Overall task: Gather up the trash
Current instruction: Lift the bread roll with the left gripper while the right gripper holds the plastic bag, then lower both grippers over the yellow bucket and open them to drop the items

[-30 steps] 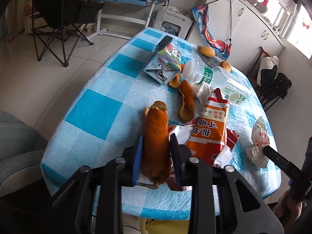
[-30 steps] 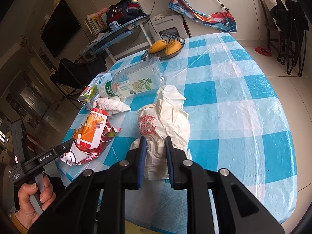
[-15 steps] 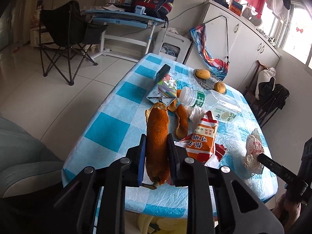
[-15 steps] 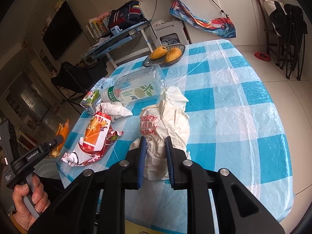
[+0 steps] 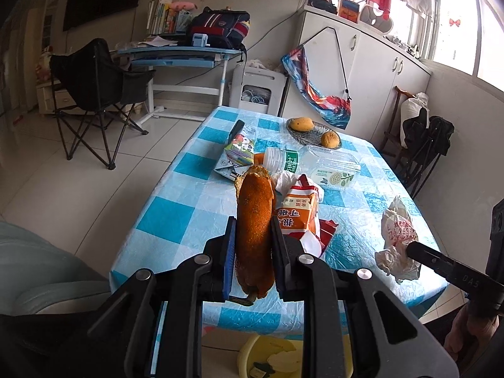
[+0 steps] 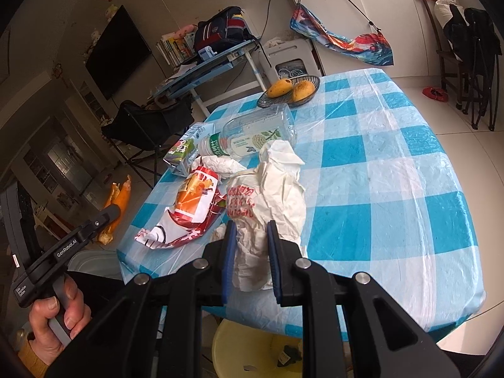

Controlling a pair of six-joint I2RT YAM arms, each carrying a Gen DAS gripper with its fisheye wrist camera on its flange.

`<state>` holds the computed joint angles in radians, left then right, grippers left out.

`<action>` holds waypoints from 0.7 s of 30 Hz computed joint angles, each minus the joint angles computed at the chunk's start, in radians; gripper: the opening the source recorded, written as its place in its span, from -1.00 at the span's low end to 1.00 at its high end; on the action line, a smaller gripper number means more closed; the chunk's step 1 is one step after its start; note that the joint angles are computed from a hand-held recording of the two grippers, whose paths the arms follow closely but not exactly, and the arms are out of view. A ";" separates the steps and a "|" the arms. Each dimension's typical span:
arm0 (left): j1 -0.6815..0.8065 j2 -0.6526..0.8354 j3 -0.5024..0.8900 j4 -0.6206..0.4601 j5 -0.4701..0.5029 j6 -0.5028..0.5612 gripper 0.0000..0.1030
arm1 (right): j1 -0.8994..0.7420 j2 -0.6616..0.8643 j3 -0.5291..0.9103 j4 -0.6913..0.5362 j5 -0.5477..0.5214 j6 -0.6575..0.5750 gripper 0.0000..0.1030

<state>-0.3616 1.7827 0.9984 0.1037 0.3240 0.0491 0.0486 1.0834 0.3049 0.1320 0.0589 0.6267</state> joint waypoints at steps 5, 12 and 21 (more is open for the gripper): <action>-0.004 -0.052 -0.059 0.013 0.013 0.033 -0.62 | 0.097 -0.059 -0.018 -0.044 0.050 0.045 -0.60; -0.014 -0.119 -0.131 0.014 0.032 0.068 -0.62 | 0.260 -0.147 -0.039 -0.134 0.141 0.130 -0.60; -0.027 -0.187 -0.206 -0.007 0.060 0.110 -0.62 | 0.373 -0.156 -0.046 -0.197 0.190 0.222 -0.50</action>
<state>-0.3884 1.5958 0.7928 0.0968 0.3844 0.1588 0.4215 0.9275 0.2588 -0.0654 0.2485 0.8485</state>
